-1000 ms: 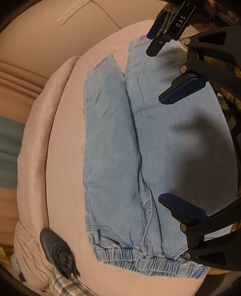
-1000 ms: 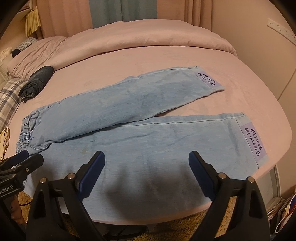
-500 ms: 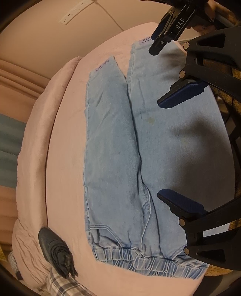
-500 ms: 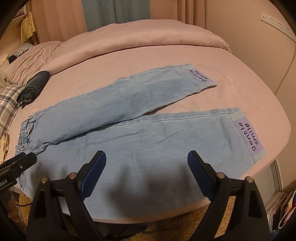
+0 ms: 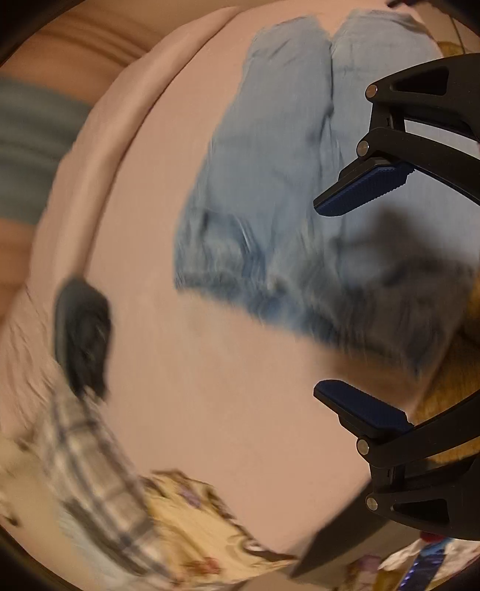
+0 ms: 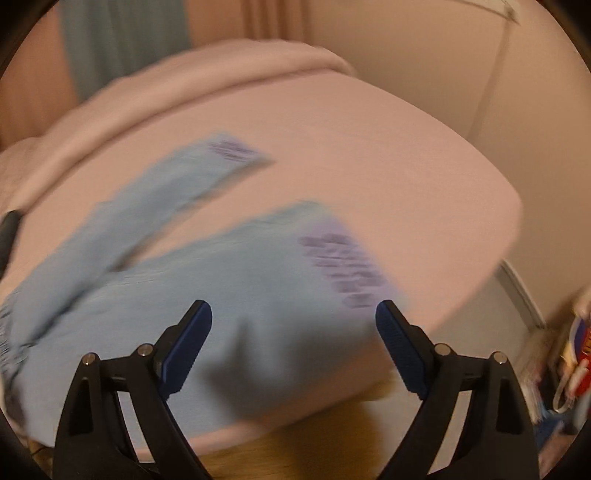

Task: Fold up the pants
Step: 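Move right gripper to the labeled leg hem while left gripper moves to the waistband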

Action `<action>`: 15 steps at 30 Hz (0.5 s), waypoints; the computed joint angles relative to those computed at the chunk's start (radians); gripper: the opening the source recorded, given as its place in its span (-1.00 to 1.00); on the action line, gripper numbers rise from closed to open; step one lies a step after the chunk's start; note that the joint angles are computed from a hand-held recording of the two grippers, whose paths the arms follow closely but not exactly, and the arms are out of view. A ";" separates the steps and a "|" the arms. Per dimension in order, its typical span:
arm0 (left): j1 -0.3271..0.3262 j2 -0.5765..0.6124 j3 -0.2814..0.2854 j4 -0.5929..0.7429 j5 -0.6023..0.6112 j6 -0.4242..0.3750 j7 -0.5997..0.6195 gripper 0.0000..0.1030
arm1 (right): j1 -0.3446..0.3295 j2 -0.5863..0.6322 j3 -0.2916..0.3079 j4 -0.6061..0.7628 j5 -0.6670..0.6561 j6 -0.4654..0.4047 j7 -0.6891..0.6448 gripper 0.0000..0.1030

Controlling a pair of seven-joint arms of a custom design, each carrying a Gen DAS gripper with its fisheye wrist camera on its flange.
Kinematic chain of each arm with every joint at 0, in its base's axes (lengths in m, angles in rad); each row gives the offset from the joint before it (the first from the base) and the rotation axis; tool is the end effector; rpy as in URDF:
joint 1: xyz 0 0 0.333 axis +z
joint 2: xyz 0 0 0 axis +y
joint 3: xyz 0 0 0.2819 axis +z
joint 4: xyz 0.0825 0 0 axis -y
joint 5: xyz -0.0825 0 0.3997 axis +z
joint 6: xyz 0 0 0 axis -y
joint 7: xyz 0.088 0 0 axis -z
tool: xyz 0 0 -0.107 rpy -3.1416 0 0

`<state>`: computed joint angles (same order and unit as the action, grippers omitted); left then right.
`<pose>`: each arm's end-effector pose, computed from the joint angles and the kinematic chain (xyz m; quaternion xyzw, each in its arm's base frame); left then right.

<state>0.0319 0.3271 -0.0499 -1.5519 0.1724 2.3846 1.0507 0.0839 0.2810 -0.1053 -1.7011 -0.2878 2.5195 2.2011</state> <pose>0.7034 -0.0068 0.4802 -0.8090 0.5281 -0.1848 0.1802 0.6868 -0.0059 0.4505 -0.5082 0.8107 -0.2321 0.1748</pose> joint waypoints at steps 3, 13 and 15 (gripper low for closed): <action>0.048 -0.019 -0.015 -0.057 -0.105 0.022 0.075 0.75 | -0.063 0.041 0.011 0.022 0.104 -0.024 -0.107 0.78; 0.003 0.047 -0.005 -0.024 -0.102 -0.018 0.079 -0.18 | -0.066 0.115 0.000 0.074 0.209 -0.012 -0.111 0.30; 0.025 0.032 -0.028 -0.040 -0.168 0.015 0.089 -0.50 | -0.050 0.112 -0.015 0.075 0.171 0.000 -0.085 -0.15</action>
<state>0.0573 0.3590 -0.0777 -1.5922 0.0047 2.3994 1.1401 0.0337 0.3929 -0.1202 -1.6256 -0.1168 2.5192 2.1160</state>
